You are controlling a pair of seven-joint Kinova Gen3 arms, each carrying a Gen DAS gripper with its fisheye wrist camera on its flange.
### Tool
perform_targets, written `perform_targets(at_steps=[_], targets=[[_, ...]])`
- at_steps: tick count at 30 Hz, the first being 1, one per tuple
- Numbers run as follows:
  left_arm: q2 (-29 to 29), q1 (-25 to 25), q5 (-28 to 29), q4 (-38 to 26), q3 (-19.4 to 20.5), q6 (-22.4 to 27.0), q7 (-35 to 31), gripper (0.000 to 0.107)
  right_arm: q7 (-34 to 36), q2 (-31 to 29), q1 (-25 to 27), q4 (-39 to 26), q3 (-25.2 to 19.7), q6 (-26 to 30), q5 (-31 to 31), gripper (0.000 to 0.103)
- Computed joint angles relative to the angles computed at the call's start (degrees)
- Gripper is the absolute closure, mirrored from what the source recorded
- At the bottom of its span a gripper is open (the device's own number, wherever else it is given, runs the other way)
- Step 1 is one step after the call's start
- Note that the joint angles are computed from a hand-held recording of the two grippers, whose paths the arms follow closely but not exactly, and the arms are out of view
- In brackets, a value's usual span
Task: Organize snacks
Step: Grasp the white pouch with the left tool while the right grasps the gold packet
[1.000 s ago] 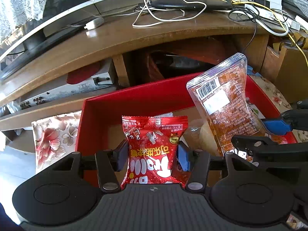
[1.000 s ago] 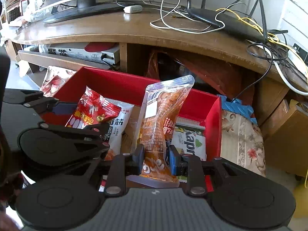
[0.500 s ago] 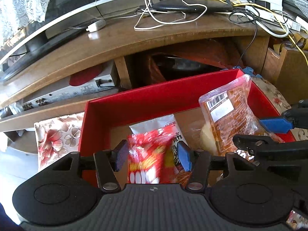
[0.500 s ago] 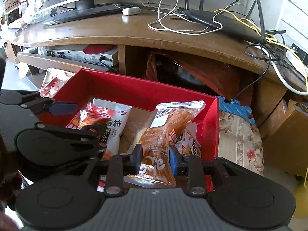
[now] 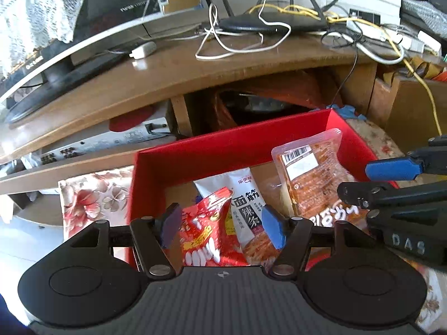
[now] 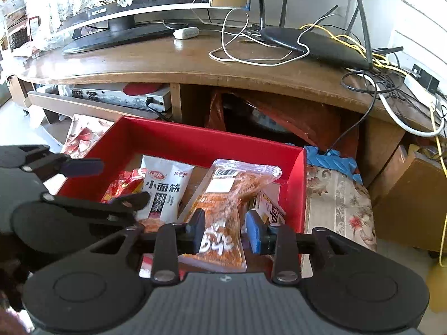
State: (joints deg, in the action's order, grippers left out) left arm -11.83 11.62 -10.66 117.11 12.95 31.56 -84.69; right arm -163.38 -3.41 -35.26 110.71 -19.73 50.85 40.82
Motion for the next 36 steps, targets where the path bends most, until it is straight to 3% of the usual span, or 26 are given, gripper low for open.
perform_targets(at_steps=[7, 15, 17, 19, 23, 29, 31, 33, 36], targets=[[-6.4, 2.6, 10.3, 2.0, -9.4, 5.3, -12.3, 0.034, -1.2, -4.3, -0.5, 2.0, -3.0, 2.5, -2.2, 0.075], [-11.8, -1.4, 16.4, 4.8, -15.8, 14.0, -22.5, 0.031, -2.0, -5.9, -1.0, 3.2, -7.2, 3.4, -7.1, 0.073], [-12.5, -3.2, 15.9, 5.8, -15.2, 14.8, -23.5, 0.029, -2.3, -5.5, -1.7, 3.0, -8.1, 3.7, -7.2, 0.073], [-12.6, -4.1, 16.0, 6.6, -15.5, 15.0, -25.0, 0.021, -2.6, -5.3, -2.4, 3.0, -8.6, 3.6, -7.3, 0.072], [-9.6, -5.2, 17.5, 7.3, -16.3, 16.3, -27.9, 0.021, -2.6, -5.2, -3.6, 3.4, -8.8, 3.2, -8.5, 0.071], [-6.7, -7.0, 14.9, 8.9, -10.9, 14.6, -25.6, 0.022, -1.5, -6.2, -3.5, 4.7, -7.6, 3.3, -10.7, 0.07], [-7.3, -6.0, 16.0, 8.8, -12.4, 15.6, -27.4, 0.038, -1.1, -7.4, -2.9, 5.7, -7.4, 3.6, -12.1, 0.069], [-7.7, -5.3, 17.9, 8.4, -13.8, 17.1, -29.3, 0.042, -0.6, -8.8, -1.9, 7.0, -7.2, 4.2, -14.0, 0.069], [-9.5, -4.7, 18.0, 9.3, -12.4, 17.0, -30.6, 0.043, -0.5, -11.0, 0.4, 8.8, -6.9, 5.4, -16.7, 0.068]])
